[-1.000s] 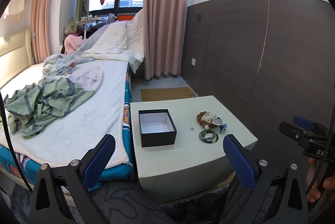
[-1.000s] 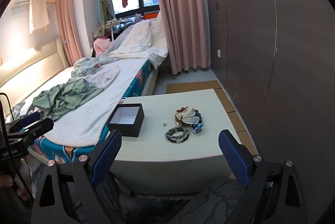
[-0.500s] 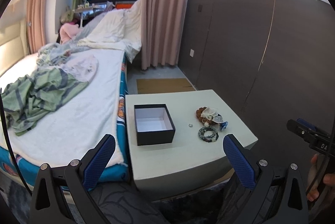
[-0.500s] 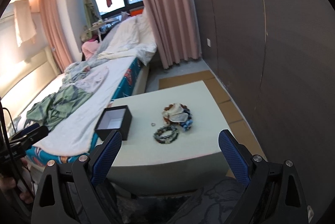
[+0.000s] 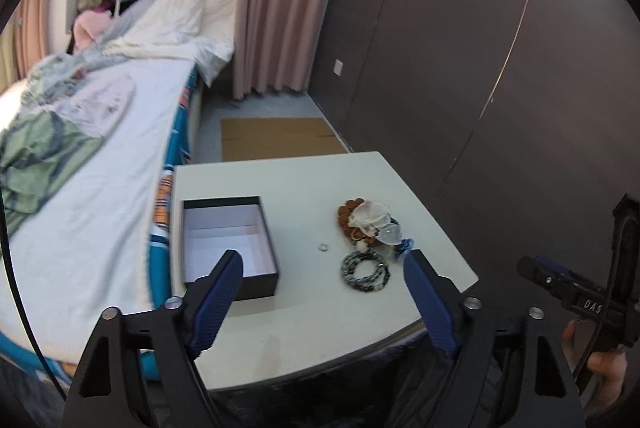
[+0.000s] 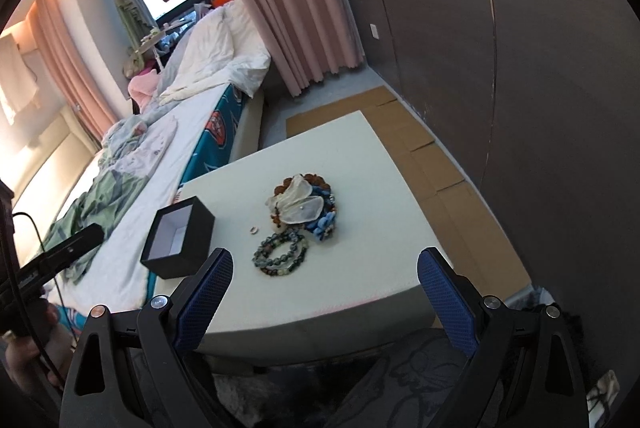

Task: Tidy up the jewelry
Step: 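Move both tools down over the jewelry pile beside the black box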

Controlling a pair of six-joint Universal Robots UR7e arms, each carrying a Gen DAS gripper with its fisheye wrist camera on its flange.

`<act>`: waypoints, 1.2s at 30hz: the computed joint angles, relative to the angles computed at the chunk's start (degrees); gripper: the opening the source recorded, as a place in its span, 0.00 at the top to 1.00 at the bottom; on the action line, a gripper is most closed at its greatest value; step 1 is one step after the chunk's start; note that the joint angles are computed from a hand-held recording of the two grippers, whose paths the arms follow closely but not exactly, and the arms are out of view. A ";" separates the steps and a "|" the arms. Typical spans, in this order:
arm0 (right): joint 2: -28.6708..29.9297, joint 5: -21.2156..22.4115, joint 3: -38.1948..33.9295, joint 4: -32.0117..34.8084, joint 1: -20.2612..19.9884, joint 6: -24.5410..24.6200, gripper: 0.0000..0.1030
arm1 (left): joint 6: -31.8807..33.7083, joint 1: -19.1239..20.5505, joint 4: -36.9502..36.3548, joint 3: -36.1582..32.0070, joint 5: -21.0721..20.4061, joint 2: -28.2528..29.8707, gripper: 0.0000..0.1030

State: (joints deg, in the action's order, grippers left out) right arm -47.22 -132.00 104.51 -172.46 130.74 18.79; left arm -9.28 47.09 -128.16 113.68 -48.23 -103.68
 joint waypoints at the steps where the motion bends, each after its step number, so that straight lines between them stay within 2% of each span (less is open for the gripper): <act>1: 0.08 0.27 -0.28 0.29 -0.43 -0.22 0.09 | -0.15 0.86 -0.26 -0.81 -1.14 1.35 0.28; 8: 0.54 2.59 -2.25 2.42 -3.33 -0.28 0.09 | -0.26 5.61 0.01 -5.90 -7.00 8.37 0.39; 11: 1.22 3.77 -3.55 3.51 -4.38 -0.98 0.14 | -1.20 7.25 2.16 -8.34 -7.52 11.08 0.48; 14: 2.13 5.71 -5.88 5.99 -5.68 -1.57 0.21 | -2.09 8.92 4.04 -10.67 -8.84 13.47 0.49; 18: 3.59 8.20 -8.95 8.11 -6.94 -2.84 0.23 | -2.97 10.53 8.45 -14.28 -9.40 16.81 0.51; 20: 4.64 9.36 -10.97 9.56 -7.45 -3.56 0.26 | -3.60 11.01 10.64 -15.99 -8.96 18.41 0.60; 25: 7.06 12.63 -15.73 13.45 -8.94 -4.66 0.30 | -4.53 11.86 16.12 -20.36 -8.80 22.09 0.60; 30: 10.41 15.55 -21.47 18.46 -10.44 -5.07 0.32 | -4.88 12.37 18.27 -22.74 -7.45 24.12 0.60; 34: 13.80 17.34 -26.51 22.65 -11.39 -4.20 0.33 | -4.71 13.32 18.96 -24.61 -8.18 25.56 0.60; 36: 15.76 17.98 -29.21 25.13 -11.79 -3.81 0.39 | -5.18 13.47 19.52 -25.21 -7.74 26.14 0.60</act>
State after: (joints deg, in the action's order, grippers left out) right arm -31.47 -114.02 75.30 -147.33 118.94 14.98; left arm -14.47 60.57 -108.64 88.47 -55.97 -77.54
